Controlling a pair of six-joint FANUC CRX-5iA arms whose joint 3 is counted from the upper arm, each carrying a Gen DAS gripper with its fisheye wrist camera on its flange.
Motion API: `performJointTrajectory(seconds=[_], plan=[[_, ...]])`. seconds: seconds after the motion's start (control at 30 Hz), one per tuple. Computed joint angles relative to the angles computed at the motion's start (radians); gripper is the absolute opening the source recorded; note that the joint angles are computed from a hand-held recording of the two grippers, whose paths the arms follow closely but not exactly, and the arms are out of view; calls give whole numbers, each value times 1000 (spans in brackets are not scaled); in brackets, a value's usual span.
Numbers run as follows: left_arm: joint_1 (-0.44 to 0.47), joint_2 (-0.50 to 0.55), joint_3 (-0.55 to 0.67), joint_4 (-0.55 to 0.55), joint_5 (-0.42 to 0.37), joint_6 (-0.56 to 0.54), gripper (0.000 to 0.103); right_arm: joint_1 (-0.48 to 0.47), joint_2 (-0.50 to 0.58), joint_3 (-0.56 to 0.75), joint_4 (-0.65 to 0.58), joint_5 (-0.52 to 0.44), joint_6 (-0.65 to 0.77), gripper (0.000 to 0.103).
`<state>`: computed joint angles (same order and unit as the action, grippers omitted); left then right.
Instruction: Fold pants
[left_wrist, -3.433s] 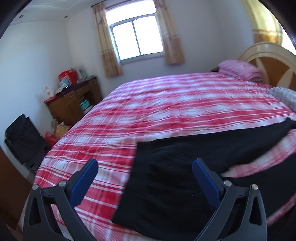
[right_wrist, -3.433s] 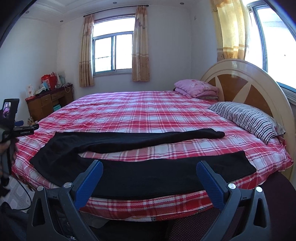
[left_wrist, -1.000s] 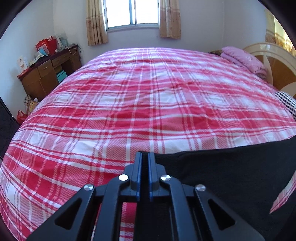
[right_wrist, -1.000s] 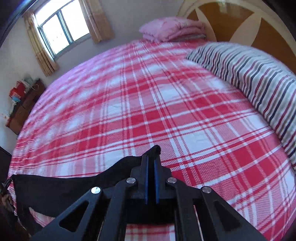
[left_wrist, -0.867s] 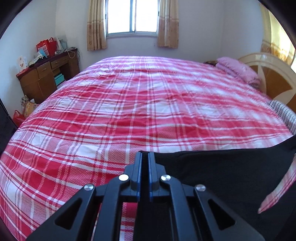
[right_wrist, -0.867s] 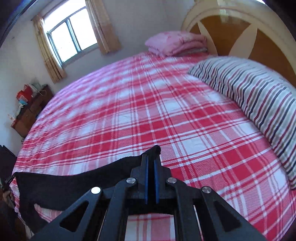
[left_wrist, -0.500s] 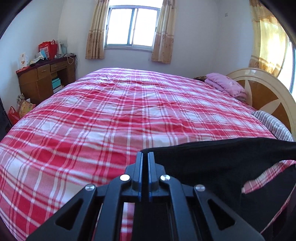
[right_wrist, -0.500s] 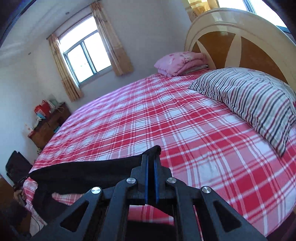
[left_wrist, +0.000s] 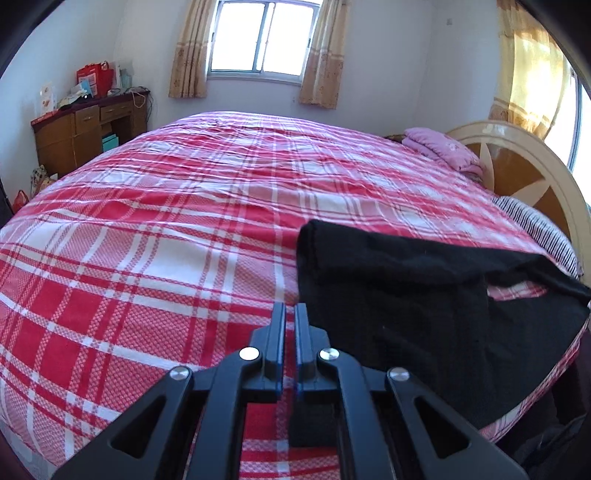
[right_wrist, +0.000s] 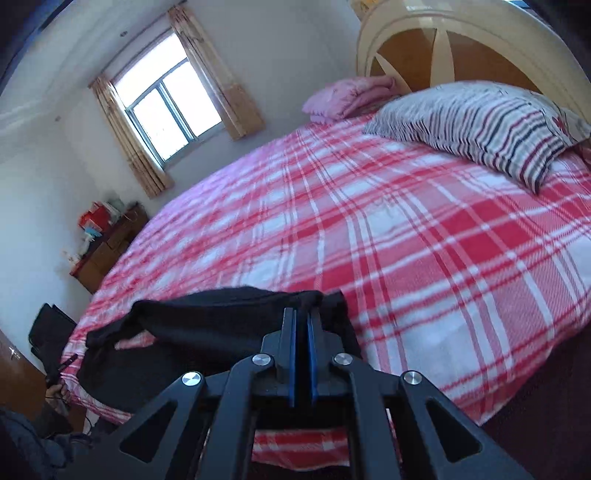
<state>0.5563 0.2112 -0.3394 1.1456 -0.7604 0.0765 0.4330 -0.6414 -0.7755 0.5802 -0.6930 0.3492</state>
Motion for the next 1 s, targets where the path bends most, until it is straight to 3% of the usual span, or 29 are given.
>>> performJointTrajectory(seconds=[0.07, 0.1, 0.13, 0.2, 0.3, 0.33, 0.37, 0.47, 0.63, 0.67, 0.7, 0.73, 1.0], plan=[[-2, -8, -4, 1, -12, -16, 6, 23, -21, -22, 47, -31, -55, 30], [-10, -16, -2, -7, -11, -14, 9, 24, -34, -33, 58, -32, -73, 51], [-16, -23, -5, -9, -3, -22, 14, 31, -54, -49, 85, -37, -115, 63], [-59, -55, -30, -20, 106, -71, 35, 55, -87, -75, 150, -64, -195, 63], [-123, -79, -71, 43, 227, -220, 37, 100, -95, -85, 228, -121, -266, 63], [-132, -73, -58, 11, 237, -207, 37, 131, -94, -83, 254, -152, -282, 63], [-126, -60, -32, -39, 217, -161, 38, 154, -87, -77, 270, -174, -290, 63], [-103, 29, 123, -253, 101, 111, 39, 216, -49, -51, 309, -208, -284, 63], [-104, 91, 207, -302, 29, 239, 39, 276, 46, 2, 340, -186, -231, 63], [-105, 102, 224, -323, 20, 267, 33, 281, 75, 16, 344, -170, -217, 63], [-108, 108, 235, -344, 17, 292, 16, 289, 105, 30, 350, -165, -212, 63], [-106, 119, 256, -376, -3, 326, 13, 293, 139, 49, 351, -160, -202, 63], [-93, 88, 217, -305, -15, 251, 8, 311, 410, 248, 255, -82, -44, 63]])
